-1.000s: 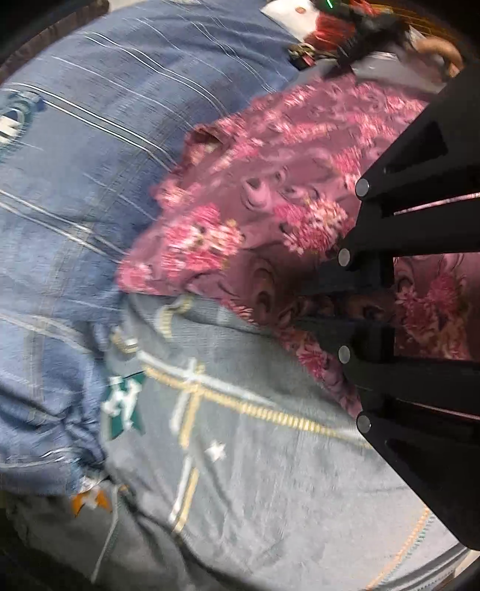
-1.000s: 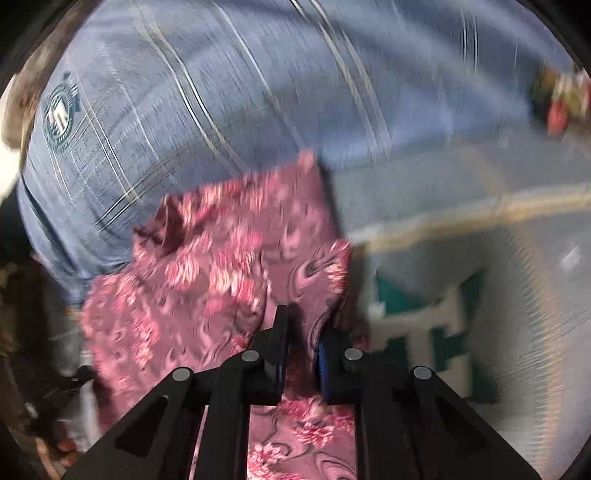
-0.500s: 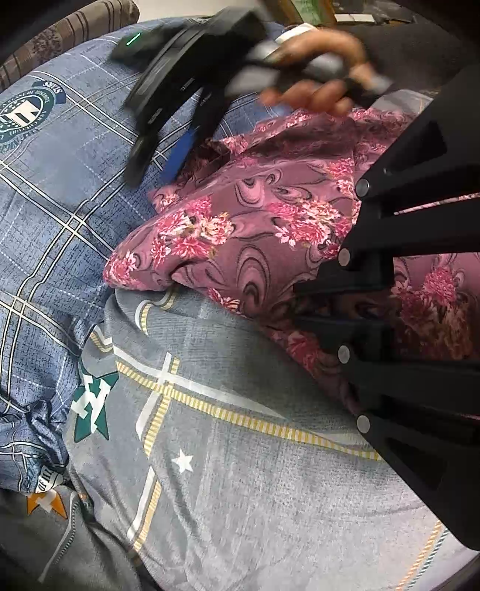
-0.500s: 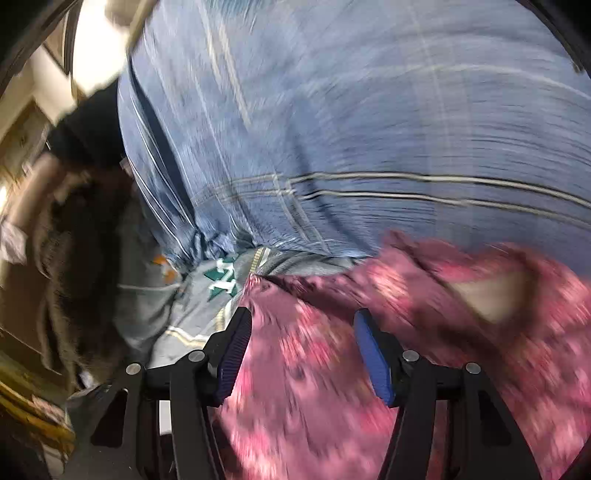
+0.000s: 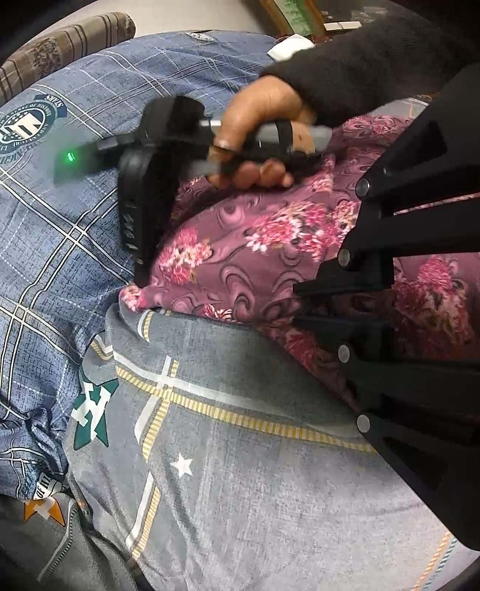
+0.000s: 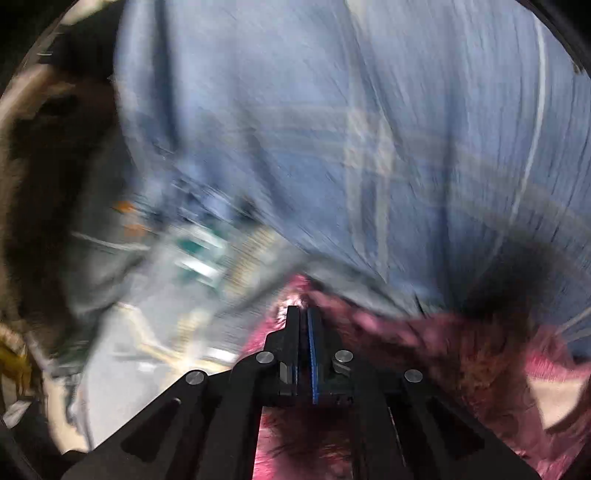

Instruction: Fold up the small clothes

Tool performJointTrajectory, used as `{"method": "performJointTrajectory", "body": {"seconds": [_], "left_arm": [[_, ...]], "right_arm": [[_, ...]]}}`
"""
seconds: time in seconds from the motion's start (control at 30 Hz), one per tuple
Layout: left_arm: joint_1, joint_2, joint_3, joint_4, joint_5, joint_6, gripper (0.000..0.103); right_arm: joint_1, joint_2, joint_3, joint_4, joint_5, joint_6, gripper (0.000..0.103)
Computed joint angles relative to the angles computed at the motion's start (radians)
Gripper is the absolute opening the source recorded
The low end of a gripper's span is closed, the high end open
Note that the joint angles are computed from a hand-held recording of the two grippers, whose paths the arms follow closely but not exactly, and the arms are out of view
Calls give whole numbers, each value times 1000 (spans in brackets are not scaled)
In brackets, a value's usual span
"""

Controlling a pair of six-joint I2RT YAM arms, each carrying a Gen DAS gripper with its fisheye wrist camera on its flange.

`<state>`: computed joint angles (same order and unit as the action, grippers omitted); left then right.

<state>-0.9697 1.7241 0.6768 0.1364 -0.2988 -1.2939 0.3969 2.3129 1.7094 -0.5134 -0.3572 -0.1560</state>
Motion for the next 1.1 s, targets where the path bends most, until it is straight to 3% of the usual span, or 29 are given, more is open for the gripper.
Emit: {"method": "performJointTrajectory", "body": {"seconds": [0.07, 0.17, 0.2, 0.23, 0.27, 0.33, 0.37, 0.4, 0.47, 0.53, 0.6, 0.67, 0.7, 0.73, 0.77, 0.8, 0.87, 0.93, 1.0, 1.03, 1.1], "left_arm": [[-15, -51, -13, -38, -12, -3, 8], [-53, -108, 33, -124, -98, 45, 10], [-58, -100, 70, -163, -121, 66, 13], [-56, -82, 104, -181, -133, 86, 24], [-45, -50, 138, -186, -126, 104, 33], [3, 61, 233, -222, -41, 125, 33], [22, 99, 262, -238, -2, 140, 32], [33, 140, 305, -294, 31, 131, 30], [15, 126, 296, -297, 9, 117, 29], [-7, 95, 285, -292, -10, 104, 30], [-19, 114, 309, -299, -20, 102, 36], [-12, 216, 412, -371, 7, 126, 39], [-17, 246, 473, -435, -21, 142, 39], [-28, 270, 531, -506, -48, 161, 39], [-39, 279, 583, -584, -43, 178, 39], [-45, 265, 585, -598, -29, 178, 39], [-72, 180, 499, -526, 30, 146, 39], [-119, 132, 440, -485, 60, 115, 40], [-183, 145, 426, -494, 84, 70, 41], [-200, 157, 421, -490, 109, 58, 40], [-280, 145, 406, -512, 45, 28, 41]], "right_arm": [[-32, -104, -143, 121, -70, 63, 7], [-132, -321, -419, 266, -240, 101, 23], [-160, -373, -501, 304, -273, 103, 26], [-179, -395, -551, 318, -286, 101, 26], [-197, -393, -586, 286, -276, 74, 26], [-216, -373, -619, 193, -162, -1, 15], [-267, -420, -679, 223, -217, -33, 9], [-326, -474, -715, 199, -240, -61, 12], [-481, -577, -772, 168, -295, -98, 19], [-671, -626, -801, 172, -345, -120, 42], [-865, -569, -752, 123, -419, -165, 50], [-936, -414, -641, 21, -352, -188, 47], [-975, -357, -594, -16, -381, -202, 21], [-1017, -331, -554, -74, -422, -219, 6], [-1057, -300, -497, -182, -460, -252, 7], [-1083, -299, -484, -234, -479, -274, 14], [-1146, -325, -482, -370, -501, -456, 23], [-1147, -405, -608, -330, -431, -540, 50], [-1186, -439, -686, -348, -352, -661, 48], [-1223, -455, -702, -371, -361, -721, 48], [-1288, -472, -726, -441, -308, -821, 48]]}}
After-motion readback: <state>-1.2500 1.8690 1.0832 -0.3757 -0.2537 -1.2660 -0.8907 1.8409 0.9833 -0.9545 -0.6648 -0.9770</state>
